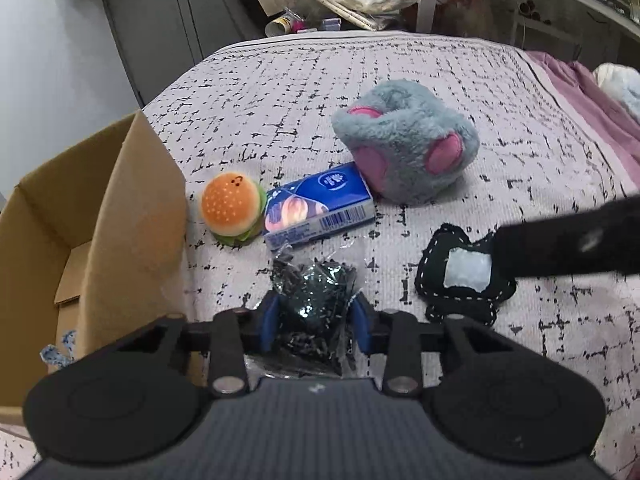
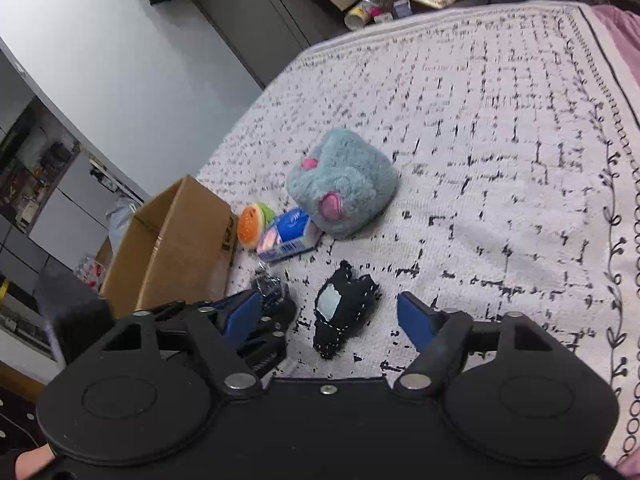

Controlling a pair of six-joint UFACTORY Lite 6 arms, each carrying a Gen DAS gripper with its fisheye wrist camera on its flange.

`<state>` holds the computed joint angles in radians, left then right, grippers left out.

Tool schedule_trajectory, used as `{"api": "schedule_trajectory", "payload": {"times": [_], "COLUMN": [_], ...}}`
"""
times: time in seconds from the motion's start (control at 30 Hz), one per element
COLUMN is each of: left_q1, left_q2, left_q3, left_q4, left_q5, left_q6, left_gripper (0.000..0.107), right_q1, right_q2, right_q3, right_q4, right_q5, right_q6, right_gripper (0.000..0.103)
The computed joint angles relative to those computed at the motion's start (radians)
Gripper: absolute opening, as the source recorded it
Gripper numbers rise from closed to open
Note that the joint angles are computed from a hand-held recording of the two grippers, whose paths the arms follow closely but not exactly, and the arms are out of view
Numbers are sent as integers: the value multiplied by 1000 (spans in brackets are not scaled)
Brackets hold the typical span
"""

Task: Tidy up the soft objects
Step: 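Grasp the black bead bag with the left gripper while the right grasps the black patch, then lift both held items and carry them over the cardboard box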

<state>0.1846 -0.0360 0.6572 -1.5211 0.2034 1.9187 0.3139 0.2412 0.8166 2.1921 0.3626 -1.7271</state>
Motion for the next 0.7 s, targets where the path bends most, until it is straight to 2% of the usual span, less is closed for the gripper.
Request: {"api": "schedule_trajectory", "payload": {"times": [0.1, 0.23, 0.33, 0.4, 0.5, 0.7], "left_q1": [26, 72, 90, 109, 143, 198], "left_q2": [-3, -34, -58, -66, -79, -119], "left_q3": [1, -9, -12, -3, 13, 15], "left_q4": [-5, 88, 145, 181, 238, 281], "left_q5": [29, 115, 164, 199, 267, 379], "left_q6": [-2, -99, -147, -177, -217, -216], "left_gripper": [33, 32, 32, 32, 32, 32], "right_q1": [14, 29, 14, 8, 12, 30], "right_q2": [55, 121, 172, 195, 182, 71], "right_q3": [42, 100, 133, 146, 144, 68], "right_q4": [-10, -32, -78, -87, -90, 44], "right_q5": [-3, -20, -2, 2, -14, -66], "right_q6": [21, 62, 155, 188, 200, 58], "right_gripper": [60, 51, 37, 22, 19, 15]}}
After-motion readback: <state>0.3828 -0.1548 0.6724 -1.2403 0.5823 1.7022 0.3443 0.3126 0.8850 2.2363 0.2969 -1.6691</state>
